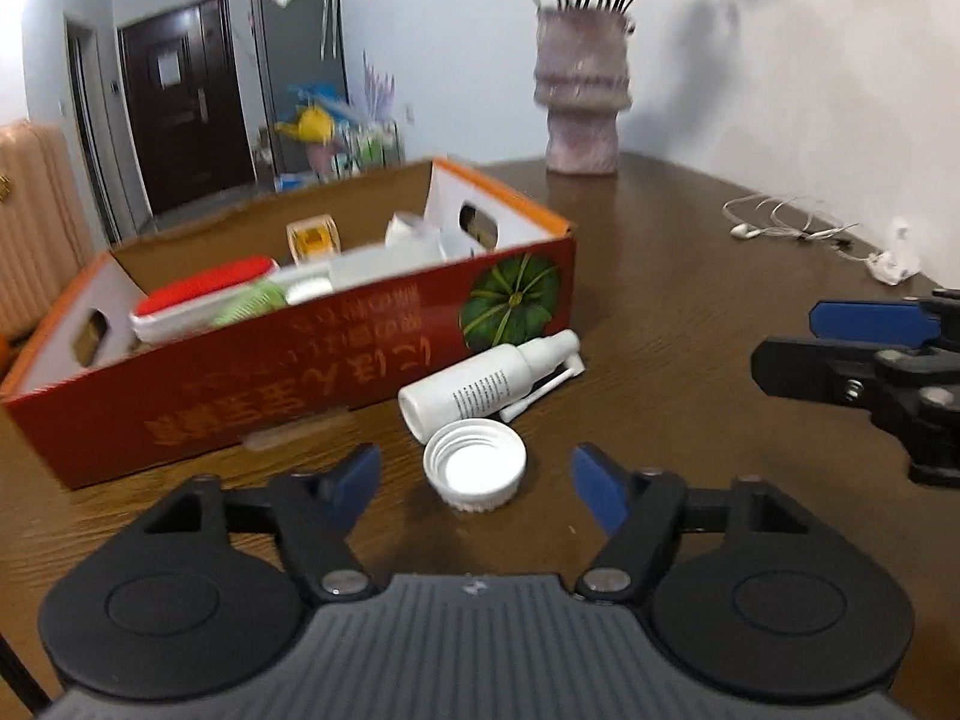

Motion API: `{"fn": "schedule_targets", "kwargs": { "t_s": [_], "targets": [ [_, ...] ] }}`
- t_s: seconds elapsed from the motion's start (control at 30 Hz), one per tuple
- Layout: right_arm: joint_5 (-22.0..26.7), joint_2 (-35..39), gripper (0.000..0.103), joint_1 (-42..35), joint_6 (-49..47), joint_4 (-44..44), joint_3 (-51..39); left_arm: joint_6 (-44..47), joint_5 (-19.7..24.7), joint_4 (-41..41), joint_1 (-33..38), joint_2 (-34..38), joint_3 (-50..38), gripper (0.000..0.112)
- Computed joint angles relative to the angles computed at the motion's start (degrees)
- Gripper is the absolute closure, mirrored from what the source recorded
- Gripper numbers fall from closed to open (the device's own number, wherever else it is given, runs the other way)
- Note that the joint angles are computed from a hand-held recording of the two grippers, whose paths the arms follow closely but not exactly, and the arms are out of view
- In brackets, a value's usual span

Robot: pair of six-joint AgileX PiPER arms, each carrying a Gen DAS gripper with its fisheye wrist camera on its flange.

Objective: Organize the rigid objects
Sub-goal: 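Grasp the white ridged cap with the left tool while the right grasps the white spray bottle, then carry the cap and spray bottle into the box and open both tools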

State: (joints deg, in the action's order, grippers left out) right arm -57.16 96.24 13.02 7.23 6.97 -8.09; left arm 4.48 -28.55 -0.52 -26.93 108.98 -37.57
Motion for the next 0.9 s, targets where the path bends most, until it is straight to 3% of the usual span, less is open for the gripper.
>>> {"fn": "schedule_targets", "kwargs": {
  "t_s": [0.07,0.17,0.3,0.37,0.43,0.53,0.6,0.7,0.8,0.9],
  "targets": [
    [2.98,1.07,0.046,-2.08,0.44,-3.08,-2.77,-3.23,0.96,4.48,1.15,1.90,-2.11,0.072],
    [5.33,4.04,0.040,-3.63,0.49,-5.79,-6.79,-6.79,0.61,10.19,3.93,1.48,-1.18,0.071],
    [8.59,8.77,0.015,-2.88,3.40,-5.60,-13.23,-12.82,-5.17,20.10,11.59,-2.17,4.87,0.071],
    [9.34,11.10,0.013,-1.73,6.41,-6.11,-16.23,-13.48,-7.04,21.47,15.80,-3.11,6.73,0.071],
    [13.21,12.76,0.012,0.48,7.67,-4.59,-20.37,-17.07,-6.73,24.57,20.29,-2.98,6.58,0.071],
    [20.09,15.58,0.011,6.68,-1.28,8.34,-28.08,-27.04,-3.09,32.10,24.92,-3.07,4.36,0.071],
    [21.39,17.32,0.003,10.04,-9.55,17.13,-31.85,-33.94,-4.61,40.21,27.82,-3.91,4.57,0.071],
    [22.58,19.86,0.002,13.60,-22.81,30.44,-36.85,-32.99,-6.86,42.17,28.69,-5.36,6.43,0.071],
    [24.73,20.97,0.004,13.61,-25.70,33.83,-39.32,-32.82,-8.13,43.65,28.74,-6.08,7.45,0.071],
    [24.48,21.20,0.006,13.89,-26.55,35.44,-39.48,-28.97,-8.89,39.73,27.48,-5.96,8.68,0.071]
  ]
}}
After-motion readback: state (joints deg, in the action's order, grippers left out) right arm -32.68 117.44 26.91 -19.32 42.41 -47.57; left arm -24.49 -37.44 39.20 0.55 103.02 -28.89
